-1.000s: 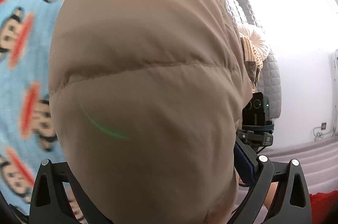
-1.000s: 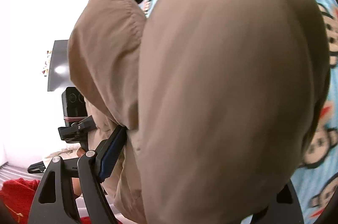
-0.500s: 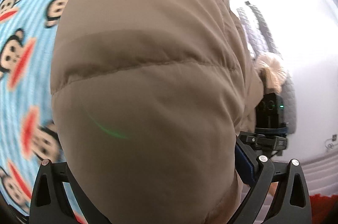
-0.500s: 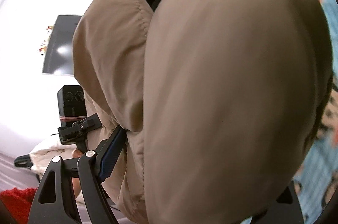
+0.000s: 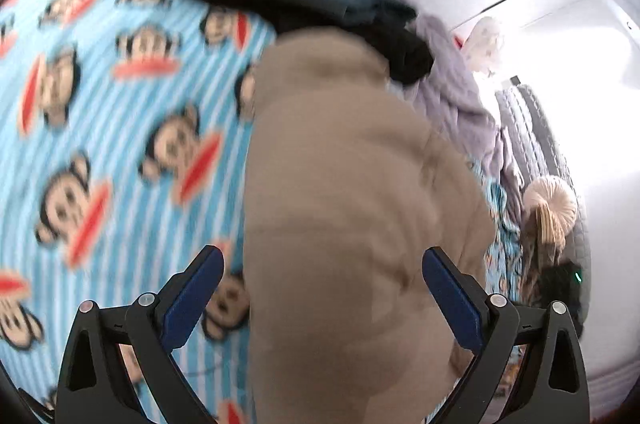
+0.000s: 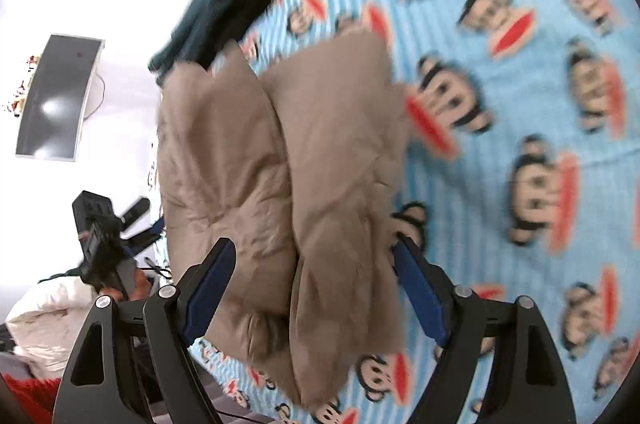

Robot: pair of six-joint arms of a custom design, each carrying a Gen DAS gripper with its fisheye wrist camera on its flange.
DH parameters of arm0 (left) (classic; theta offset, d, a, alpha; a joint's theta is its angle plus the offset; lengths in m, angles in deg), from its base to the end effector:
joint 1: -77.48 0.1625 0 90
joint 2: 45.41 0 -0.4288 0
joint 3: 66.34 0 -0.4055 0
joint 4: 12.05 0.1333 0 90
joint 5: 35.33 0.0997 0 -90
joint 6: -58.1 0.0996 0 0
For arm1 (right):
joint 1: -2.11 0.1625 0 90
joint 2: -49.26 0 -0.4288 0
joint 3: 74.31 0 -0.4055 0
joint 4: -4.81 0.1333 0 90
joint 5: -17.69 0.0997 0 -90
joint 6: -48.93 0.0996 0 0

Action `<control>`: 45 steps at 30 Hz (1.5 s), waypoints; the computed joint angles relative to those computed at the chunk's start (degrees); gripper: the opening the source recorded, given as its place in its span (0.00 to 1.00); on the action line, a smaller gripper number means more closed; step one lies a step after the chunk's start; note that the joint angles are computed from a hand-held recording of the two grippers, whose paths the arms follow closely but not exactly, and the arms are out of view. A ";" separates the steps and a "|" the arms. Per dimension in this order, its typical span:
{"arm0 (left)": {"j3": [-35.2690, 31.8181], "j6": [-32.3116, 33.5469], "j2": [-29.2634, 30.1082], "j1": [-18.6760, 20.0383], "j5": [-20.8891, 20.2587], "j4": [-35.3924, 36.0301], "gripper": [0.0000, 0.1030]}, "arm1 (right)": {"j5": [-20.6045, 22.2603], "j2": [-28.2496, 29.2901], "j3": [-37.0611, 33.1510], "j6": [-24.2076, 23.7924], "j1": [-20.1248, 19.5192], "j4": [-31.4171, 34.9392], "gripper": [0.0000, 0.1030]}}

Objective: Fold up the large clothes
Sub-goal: 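Lower the folded bundle onto the sheet beside the jeans with both grippers, then open both grippers and pull them back from the folded jacket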

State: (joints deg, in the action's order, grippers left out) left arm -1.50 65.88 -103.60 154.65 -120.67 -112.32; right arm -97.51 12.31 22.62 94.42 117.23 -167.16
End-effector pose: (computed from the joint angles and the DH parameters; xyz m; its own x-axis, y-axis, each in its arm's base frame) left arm -0.0253 -0.7476 0.3872 -0.9340 0.3461 -0.0889 0.3513 0.9348 -0.0516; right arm 0.3675 -0.5696 0.0229 -0.9025 0.4306 0.0097 0.3565 0.7595 -0.5440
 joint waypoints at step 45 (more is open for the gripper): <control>15.78 6.05 -9.80 -7.71 28.28 -9.40 0.99 | -8.91 9.11 -14.28 6.77 4.80 24.63 0.74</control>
State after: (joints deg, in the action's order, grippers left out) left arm 14.28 71.93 -113.40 146.94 -92.38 -121.71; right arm -106.42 21.42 8.34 101.19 122.03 -142.53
